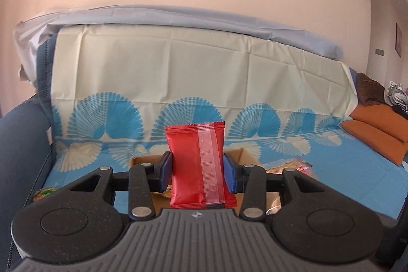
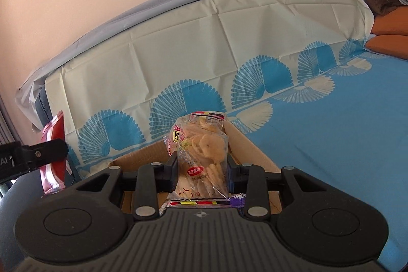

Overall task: Organize snacks
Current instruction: 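Open the left gripper over the box while right opens, releasing both snacks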

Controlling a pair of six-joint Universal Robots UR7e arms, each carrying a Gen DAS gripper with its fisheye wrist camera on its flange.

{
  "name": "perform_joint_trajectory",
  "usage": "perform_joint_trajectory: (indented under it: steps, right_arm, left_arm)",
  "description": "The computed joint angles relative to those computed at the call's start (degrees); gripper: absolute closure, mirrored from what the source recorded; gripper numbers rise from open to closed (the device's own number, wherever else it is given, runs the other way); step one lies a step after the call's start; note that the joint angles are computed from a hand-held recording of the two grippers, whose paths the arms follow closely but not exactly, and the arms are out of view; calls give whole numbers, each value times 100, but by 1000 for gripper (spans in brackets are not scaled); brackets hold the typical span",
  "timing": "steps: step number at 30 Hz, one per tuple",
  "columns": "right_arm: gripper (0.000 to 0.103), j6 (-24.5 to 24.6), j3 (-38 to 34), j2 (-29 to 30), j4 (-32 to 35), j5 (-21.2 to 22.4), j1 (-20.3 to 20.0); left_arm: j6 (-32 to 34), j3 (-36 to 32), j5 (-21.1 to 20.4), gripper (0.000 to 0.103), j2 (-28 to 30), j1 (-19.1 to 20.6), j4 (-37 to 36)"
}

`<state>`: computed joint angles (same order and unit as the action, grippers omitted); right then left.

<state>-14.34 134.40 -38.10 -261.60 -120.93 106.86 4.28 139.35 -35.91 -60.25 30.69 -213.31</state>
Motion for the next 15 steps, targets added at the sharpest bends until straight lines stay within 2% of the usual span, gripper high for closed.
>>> perform_joint_trajectory:
  steps: [8, 11, 12, 13, 14, 15]
  right_arm:
    - [67, -180, -10, 38, -168, -45, 8]
    - [63, -188, -27, 51, -121, -138, 18]
    - [57, -185, -41, 39, -35, -199, 28]
    - [40, -171, -36, 20, 73, -228, 27]
    - [34, -174, -50, 43, 67, -280, 34]
    - [30, -193, -72, 85, -4, -331, 53]
  left_arm:
    - [-69, -469, -94, 57, 296, -61, 307]
    - [-74, -583, -148, 55, 352, -85, 413]
    - [-139, -617, -161, 45, 336, -79, 564]
    - [-255, -642, -215, 36, 275, -54, 833]
    - [-373, -639, -271, 23, 210, -31, 1060]
    - [-369, -599, -313, 22, 190, -27, 1048]
